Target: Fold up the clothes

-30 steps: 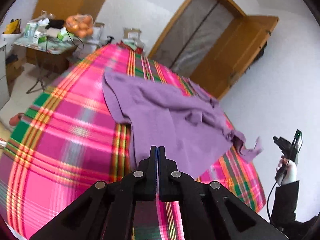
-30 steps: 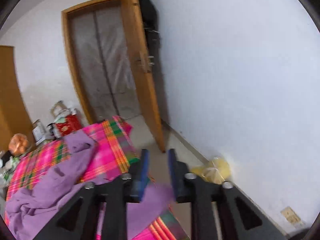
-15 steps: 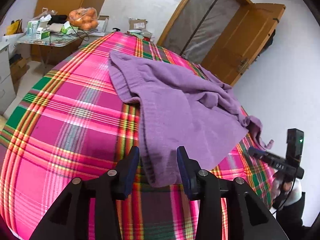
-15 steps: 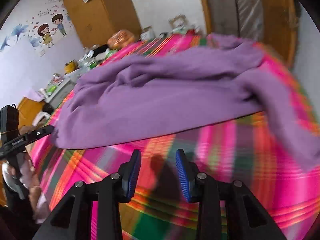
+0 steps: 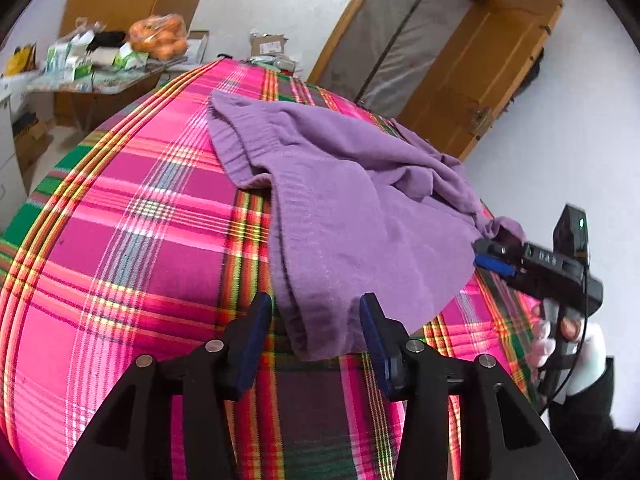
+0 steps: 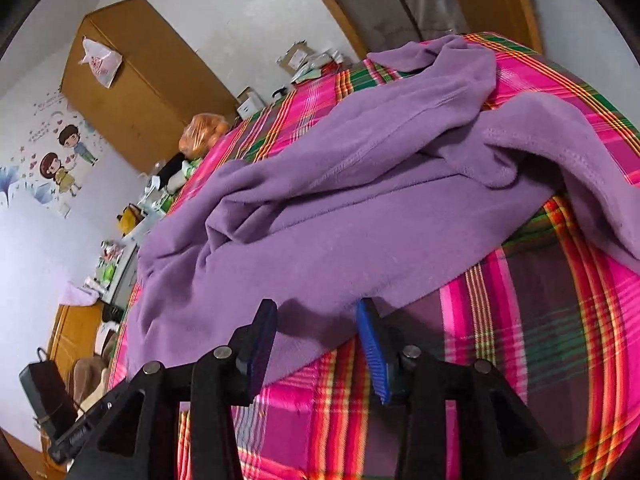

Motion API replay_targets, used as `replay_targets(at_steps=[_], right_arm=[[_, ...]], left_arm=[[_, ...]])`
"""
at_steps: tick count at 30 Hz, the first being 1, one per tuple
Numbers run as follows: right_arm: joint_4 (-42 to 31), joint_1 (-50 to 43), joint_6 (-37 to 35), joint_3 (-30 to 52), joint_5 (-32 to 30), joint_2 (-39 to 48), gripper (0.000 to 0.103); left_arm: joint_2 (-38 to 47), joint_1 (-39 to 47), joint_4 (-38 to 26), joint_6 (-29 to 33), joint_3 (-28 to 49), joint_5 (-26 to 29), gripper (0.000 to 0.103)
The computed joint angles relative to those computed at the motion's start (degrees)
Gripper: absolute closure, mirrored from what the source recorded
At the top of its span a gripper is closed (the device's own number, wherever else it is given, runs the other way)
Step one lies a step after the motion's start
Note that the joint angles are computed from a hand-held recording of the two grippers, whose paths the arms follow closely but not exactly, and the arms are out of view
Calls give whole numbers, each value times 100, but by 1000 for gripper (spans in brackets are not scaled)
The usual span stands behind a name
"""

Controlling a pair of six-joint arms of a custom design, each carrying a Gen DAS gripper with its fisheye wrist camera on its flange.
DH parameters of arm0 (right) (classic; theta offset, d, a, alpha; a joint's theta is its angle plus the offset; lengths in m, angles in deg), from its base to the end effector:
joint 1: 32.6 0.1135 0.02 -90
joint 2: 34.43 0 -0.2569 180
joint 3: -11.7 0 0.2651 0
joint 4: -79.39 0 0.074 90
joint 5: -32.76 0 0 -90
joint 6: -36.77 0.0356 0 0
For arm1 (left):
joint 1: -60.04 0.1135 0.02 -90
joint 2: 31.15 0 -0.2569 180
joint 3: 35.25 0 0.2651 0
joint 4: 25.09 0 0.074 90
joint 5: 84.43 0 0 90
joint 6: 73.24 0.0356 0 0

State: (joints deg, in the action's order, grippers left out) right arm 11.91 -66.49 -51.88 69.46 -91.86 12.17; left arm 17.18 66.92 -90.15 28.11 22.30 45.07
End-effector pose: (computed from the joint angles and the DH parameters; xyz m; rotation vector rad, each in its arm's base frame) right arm 0.1448 -0.0729 0.2655 0.5048 2.3287 0.5086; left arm 0.1694 -0.0024 0.2639 0.3522 2.3479 -0.7217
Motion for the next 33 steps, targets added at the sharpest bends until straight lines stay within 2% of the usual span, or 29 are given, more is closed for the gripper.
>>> replay_targets(at_steps=[1, 2, 3, 4, 5, 6, 10, 14, 18, 21, 26, 28, 29, 30, 32, 33], right_arm=[[27, 81, 82, -1, 69, 21, 62], [57, 166, 168, -2, 139, 42, 78], [83, 231, 235, -4, 189, 66, 100], [108, 231, 247, -16, 165, 90, 100], [134, 229, 256, -28, 138, 116, 101], [160, 226, 265, -40, 112, 142, 101], [211, 234, 283, -53, 18, 194, 101], [-128, 108, 98, 117, -154, -201, 102], [-789, -110, -261, 425, -480, -722, 103], [-1164, -31, -433, 617, -549, -1040, 103], [-851, 880, 141, 345, -143, -1297, 101], [-764, 1220, 393, 216, 78, -1275, 97], [-799, 1273, 422, 187, 135, -1269, 91], [-754, 1436, 539, 127, 292, -1278, 83], [-735, 1564, 637, 12, 508, -1298, 75], [-741, 1553, 639, -42, 550, -1297, 71]], left_arm=[[-67, -75, 51, -58, -37, -73, 56], [-121, -139, 102, -123, -66, -147, 56], [-173, -204, 152, -186, -94, -223, 57], [-196, -261, 201, -260, -112, -307, 61], [-161, -258, 233, -323, -116, -342, 76], [-107, -233, 261, -382, -114, -357, 85], [41, 138, 192, -336, -53, 6, 96], [49, 636, -84, -60, 86, 472, 98], [114, 1254, -539, 442, 343, 931, 99], [66, 1638, -693, 655, 476, 1000, 103], [536, 2673, -1524, 1792, 861, 1520, 103], [694, 2869, -1926, 2304, 958, 1639, 103], [701, 2866, -2014, 2424, 949, 1643, 103], [677, 2825, -2049, 2479, 916, 1628, 102], [609, 2675, -2032, 2475, 812, 1568, 99], [579, 2531, -1930, 2369, 728, 1497, 92]])
